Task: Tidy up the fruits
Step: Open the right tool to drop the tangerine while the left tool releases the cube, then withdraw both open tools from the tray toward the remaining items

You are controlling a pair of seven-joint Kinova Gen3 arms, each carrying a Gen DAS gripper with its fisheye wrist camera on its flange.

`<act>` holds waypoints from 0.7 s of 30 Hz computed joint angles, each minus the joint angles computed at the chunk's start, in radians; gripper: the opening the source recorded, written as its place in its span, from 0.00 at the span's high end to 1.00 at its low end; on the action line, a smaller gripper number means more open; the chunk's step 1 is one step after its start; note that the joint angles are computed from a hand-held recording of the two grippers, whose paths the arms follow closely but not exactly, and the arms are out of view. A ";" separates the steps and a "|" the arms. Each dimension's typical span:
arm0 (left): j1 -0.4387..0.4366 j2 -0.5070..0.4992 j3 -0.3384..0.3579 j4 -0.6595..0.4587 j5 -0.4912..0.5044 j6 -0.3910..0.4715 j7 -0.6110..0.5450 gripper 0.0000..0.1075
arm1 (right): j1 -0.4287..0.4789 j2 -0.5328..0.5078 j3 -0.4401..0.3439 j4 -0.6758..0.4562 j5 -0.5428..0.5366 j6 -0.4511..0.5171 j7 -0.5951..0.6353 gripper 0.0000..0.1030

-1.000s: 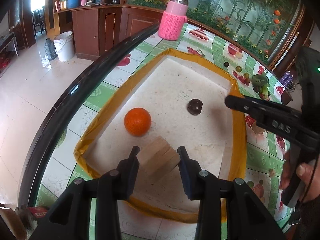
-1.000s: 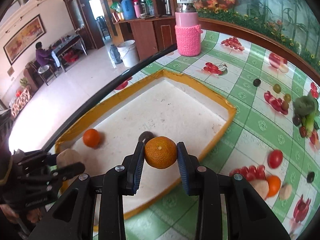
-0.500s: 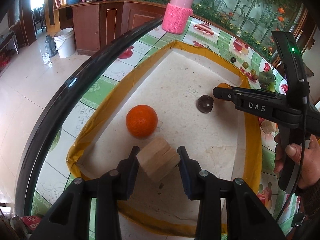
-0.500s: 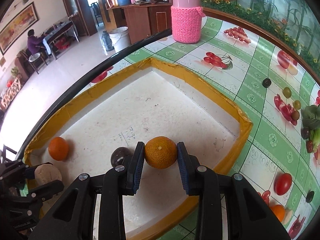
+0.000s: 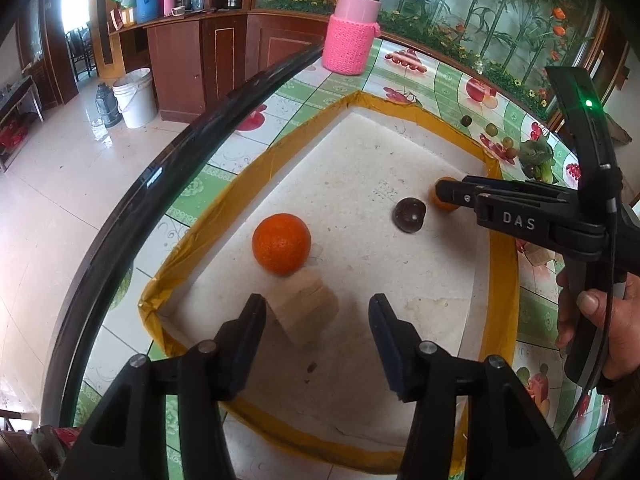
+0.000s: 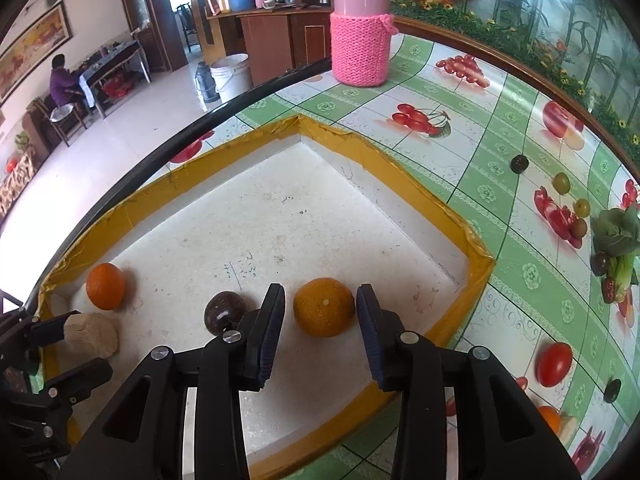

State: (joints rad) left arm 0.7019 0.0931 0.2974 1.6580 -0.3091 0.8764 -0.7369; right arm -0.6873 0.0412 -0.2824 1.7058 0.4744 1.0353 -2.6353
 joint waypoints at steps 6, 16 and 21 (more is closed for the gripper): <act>0.020 -0.030 0.014 0.005 -0.064 0.021 0.068 0.35 | -0.019 -0.072 -0.047 0.027 0.030 0.024 -0.074 0.63; 0.053 -0.059 0.071 0.005 -0.155 0.058 0.170 0.23 | -0.010 -0.227 -0.229 0.119 0.066 0.124 -0.321 0.56; 0.107 -0.036 0.096 -0.023 -0.215 0.089 0.223 0.19 | 0.013 -0.312 -0.335 0.165 0.041 0.216 -0.443 0.52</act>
State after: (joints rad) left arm 0.8089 0.0572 0.3934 1.6351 -0.5243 0.9656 -0.5134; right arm -0.6744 -0.2706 -0.6169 1.8704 0.5158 1.2517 -3.0783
